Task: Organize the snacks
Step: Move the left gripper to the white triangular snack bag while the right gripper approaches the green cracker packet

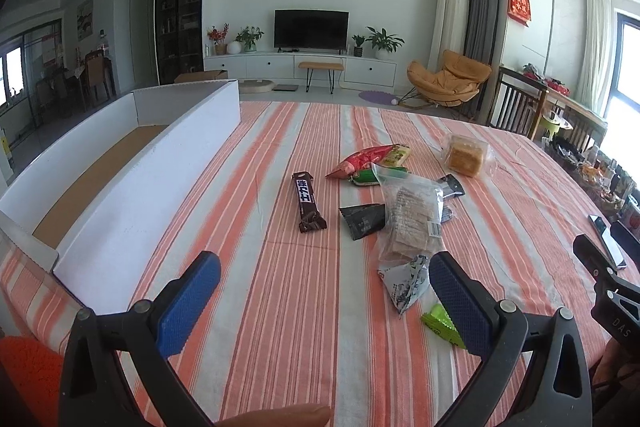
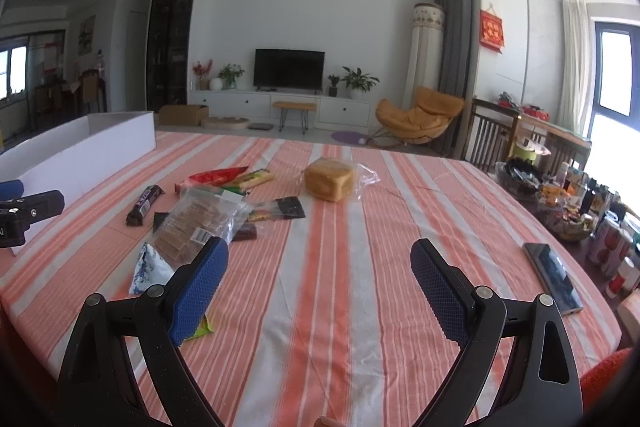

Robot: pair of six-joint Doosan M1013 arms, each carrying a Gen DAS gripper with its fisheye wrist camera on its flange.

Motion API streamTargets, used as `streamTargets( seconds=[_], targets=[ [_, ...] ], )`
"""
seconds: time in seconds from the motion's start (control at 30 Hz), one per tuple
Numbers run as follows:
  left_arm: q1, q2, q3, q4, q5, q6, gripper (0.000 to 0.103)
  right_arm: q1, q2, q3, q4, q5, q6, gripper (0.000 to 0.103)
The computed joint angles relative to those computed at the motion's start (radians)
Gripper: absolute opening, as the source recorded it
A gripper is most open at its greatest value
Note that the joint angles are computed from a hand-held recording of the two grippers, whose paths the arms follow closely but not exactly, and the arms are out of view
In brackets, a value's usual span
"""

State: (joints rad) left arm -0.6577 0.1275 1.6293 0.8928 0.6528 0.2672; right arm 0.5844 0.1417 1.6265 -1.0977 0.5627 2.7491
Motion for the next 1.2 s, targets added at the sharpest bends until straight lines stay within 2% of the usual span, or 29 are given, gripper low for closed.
streamTargets(
  seconds=[0.03,0.1,0.23,0.33,0.37,0.43,0.53,0.67,0.8,0.9,1.0,1.13,1.2],
  targets=[
    [0.005,-0.003,0.011,0.005,-0.035,-0.018,0.103,-0.003,0.0,-0.001,0.015,-0.004,-0.008,0.095],
    [0.004,0.001,0.007,-0.031,-0.048,0.02,0.103,-0.009,-0.002,0.0,0.059,-0.019,-0.041,0.095],
    [-0.005,0.017,-0.014,-0.155,-0.051,0.177,0.103,-0.02,-0.001,-0.002,0.17,-0.049,-0.133,0.095],
    [0.004,0.05,-0.067,-0.361,-0.006,0.372,0.103,-0.021,0.0,-0.002,0.198,-0.053,-0.153,0.095],
    [0.013,0.068,-0.099,-0.458,0.033,0.449,0.103,-0.021,0.0,-0.002,0.207,-0.055,-0.159,0.095],
    [0.018,0.109,-0.156,-0.514,0.085,0.508,0.103,-0.023,0.001,-0.003,0.233,-0.057,-0.18,0.095],
    [0.019,0.176,-0.238,-0.53,0.193,0.568,0.103,-0.022,0.003,-0.005,0.261,-0.056,-0.211,0.095],
    [0.022,0.227,-0.276,-0.455,0.3,0.539,0.103,-0.018,-0.003,0.0,0.243,-0.055,-0.208,0.095],
    [0.041,0.193,-0.223,-0.423,0.318,0.53,0.103,-0.026,-0.007,0.001,0.263,-0.058,-0.213,0.095],
    [0.058,0.171,-0.195,-0.407,0.323,0.532,0.103,-0.038,-0.006,-0.006,0.34,-0.068,-0.253,0.095],
    [0.074,0.167,-0.188,-0.446,0.309,0.545,0.103,-0.045,-0.003,-0.011,0.417,-0.073,-0.312,0.095],
    [0.064,0.196,-0.22,-0.463,0.34,0.619,0.103,-0.043,-0.007,-0.008,0.438,-0.074,-0.348,0.095],
    [0.05,0.204,-0.222,-0.418,0.333,0.622,0.103,-0.042,-0.009,-0.006,0.444,-0.077,-0.361,0.095]
  ],
)
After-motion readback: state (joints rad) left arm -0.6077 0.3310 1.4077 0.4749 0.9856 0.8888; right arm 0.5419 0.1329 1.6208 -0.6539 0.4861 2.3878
